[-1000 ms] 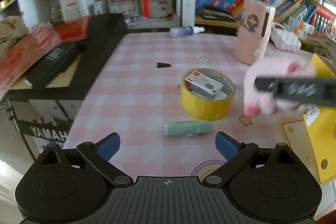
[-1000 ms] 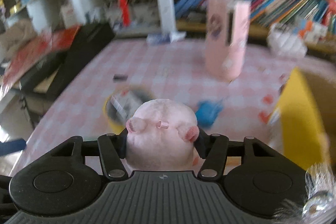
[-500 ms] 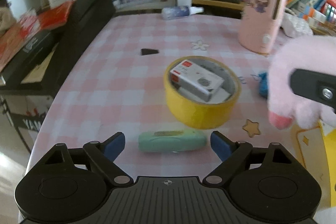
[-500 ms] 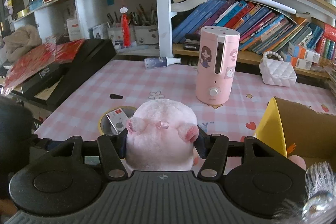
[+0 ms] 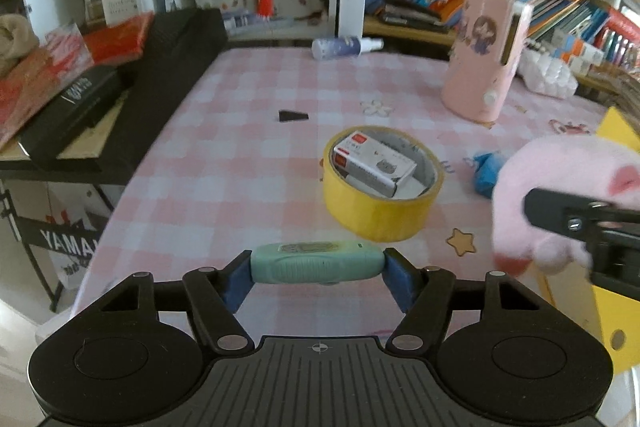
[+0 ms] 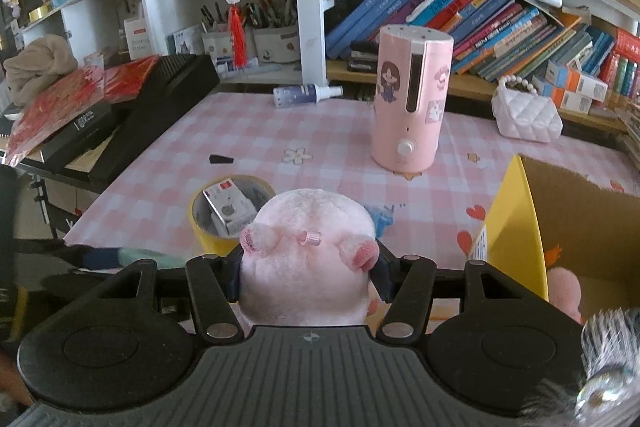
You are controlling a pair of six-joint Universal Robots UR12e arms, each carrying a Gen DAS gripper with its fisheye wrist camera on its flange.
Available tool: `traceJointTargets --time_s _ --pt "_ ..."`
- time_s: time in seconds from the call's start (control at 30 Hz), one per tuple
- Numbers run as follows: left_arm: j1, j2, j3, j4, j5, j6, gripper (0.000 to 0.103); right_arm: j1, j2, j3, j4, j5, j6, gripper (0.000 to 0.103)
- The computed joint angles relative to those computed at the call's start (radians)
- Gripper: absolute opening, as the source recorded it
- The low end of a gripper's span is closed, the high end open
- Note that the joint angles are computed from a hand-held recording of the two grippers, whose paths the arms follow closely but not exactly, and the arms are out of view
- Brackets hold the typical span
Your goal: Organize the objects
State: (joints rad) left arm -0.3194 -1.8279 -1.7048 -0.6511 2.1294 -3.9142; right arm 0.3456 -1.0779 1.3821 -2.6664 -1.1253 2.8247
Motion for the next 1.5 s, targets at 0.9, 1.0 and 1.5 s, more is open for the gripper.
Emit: traceJointTargets --time_s 0.9,1.0,1.5 --pt "-0.128 0.138 -0.137 0.128 0.036 0.028 0.068 -0.026 -0.195 0.255 -0.029 0.019 -0.019 0.056" --pt "-0.146 0.152 -0.151 0.122 0.031 0.022 0.068 -0.031 -0.228 0.298 -0.025 0.008 -0.008 0.056" --pt "-0.218 0.168 -0.176 0.160 -0.012 0.079 0.068 -0.073 -0.365 0.468 -0.050 -0.040 0.066 0.056"
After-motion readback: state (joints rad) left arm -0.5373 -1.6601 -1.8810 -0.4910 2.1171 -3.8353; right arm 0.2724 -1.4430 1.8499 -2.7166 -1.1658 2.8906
